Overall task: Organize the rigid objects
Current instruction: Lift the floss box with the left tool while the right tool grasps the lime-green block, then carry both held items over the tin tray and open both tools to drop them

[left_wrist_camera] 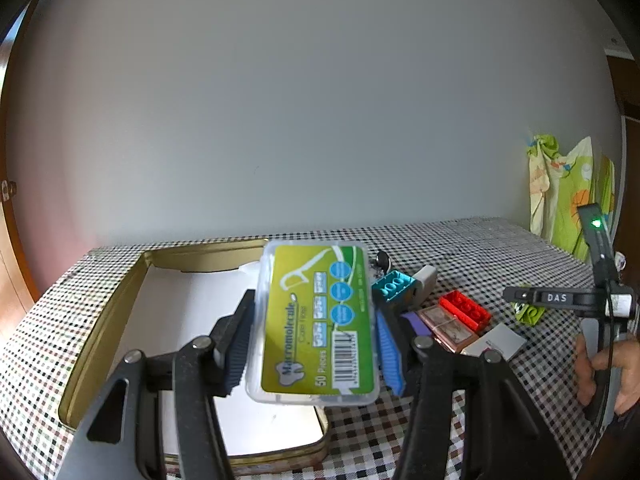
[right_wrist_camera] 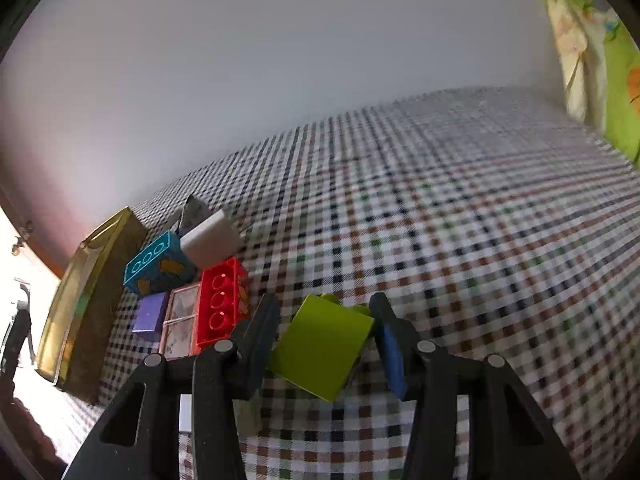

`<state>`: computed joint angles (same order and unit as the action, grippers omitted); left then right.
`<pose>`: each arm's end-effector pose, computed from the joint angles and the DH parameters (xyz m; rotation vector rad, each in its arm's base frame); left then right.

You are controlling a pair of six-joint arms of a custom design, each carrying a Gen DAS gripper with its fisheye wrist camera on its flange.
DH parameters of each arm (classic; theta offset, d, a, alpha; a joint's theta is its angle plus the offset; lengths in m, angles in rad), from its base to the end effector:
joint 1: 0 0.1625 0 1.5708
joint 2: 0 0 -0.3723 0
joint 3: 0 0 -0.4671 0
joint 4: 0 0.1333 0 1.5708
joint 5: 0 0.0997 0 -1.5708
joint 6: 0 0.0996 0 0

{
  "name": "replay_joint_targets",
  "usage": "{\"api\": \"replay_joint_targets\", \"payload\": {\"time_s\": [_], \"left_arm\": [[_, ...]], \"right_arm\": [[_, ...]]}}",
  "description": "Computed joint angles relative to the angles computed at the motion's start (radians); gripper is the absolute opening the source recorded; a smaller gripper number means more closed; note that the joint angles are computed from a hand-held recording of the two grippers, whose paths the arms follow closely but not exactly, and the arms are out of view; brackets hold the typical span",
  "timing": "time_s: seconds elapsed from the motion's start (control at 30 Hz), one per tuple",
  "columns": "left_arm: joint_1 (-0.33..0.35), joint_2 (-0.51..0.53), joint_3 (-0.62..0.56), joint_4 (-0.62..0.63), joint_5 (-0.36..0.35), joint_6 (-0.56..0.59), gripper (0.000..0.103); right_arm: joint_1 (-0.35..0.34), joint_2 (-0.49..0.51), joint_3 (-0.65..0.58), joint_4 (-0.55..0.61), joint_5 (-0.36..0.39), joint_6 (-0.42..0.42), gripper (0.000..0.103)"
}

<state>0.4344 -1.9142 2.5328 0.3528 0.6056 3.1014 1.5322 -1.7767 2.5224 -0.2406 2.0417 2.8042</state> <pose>-0.0953 -0.2814 0.1391 0.8944 2.1909 -1.2797 0.0766 -0.2996 0.0798 0.0200 -2.2570 1.1946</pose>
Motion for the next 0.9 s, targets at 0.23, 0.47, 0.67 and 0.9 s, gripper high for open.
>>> {"api": "replay_joint_targets", "payload": {"time_s": [0.23,0.47,0.67,0.9], "left_arm": [[0.023,-0.019,-0.009,-0.013,-0.015,0.038,0.053],[0.098,-0.062,-0.037,-0.035,-0.042,0.124,0.053],[0.171,-0.086,-0.060,-0.066,-0.072,0.208,0.053],[0.253,-0.075,-0.087,-0.075,-0.089,0.249,0.053]], "right_arm": [[0.200,0.048,-0.017,-0.107,0.143,-0.057,0.050],[0.340,0.264,-0.152,-0.172,0.108,-0.075,0.050],[0.421,0.423,-0.255,-0.169,0.070,-0.048,0.050],[0.473,0.633,-0.400,-0.184,0.061,-0.023,0.050]]}}
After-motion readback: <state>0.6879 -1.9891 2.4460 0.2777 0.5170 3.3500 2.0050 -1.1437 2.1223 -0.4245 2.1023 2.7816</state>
